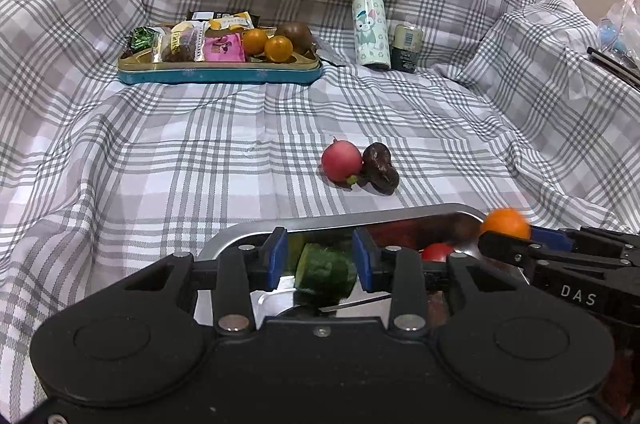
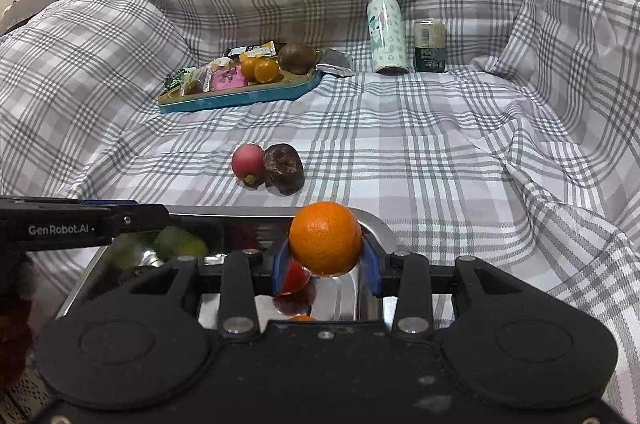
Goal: Organize fruits
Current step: 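Carry the cucumber piece and mandarin over the steel tray with both tools, then open both tools to release the cucumber piece and mandarin into the tray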
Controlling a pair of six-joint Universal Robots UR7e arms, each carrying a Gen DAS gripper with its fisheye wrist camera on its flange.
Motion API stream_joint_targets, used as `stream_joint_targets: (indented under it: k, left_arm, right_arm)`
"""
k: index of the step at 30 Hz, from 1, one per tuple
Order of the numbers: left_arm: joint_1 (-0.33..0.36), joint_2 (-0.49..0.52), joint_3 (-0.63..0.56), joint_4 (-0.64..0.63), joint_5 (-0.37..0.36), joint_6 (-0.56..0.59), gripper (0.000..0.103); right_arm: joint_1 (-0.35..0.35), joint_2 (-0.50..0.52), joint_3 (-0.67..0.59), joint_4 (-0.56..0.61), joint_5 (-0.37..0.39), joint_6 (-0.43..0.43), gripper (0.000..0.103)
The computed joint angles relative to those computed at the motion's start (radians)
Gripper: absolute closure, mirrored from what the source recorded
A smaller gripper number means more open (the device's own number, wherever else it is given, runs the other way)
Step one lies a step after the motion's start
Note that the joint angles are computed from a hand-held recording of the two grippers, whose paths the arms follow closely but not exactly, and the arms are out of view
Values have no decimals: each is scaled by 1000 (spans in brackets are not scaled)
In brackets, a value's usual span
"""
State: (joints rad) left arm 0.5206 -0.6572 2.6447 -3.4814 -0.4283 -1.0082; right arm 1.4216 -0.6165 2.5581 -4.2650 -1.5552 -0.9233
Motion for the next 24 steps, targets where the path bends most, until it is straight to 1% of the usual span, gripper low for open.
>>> stream_joint_targets:
  k: [3,16,24]
  left_arm:
    - [-2,-2,2,8,2,-10,59]
    - [3,-39,-5,136,13,-93,59]
    - [2,-73,-18,294,35,-191,59]
  right_arm:
    - [-4,5,7,-16,16,-11,63]
    - [-1,8,0,-22,8,-5,63]
    - [1,13,-4,-30,2,0,63]
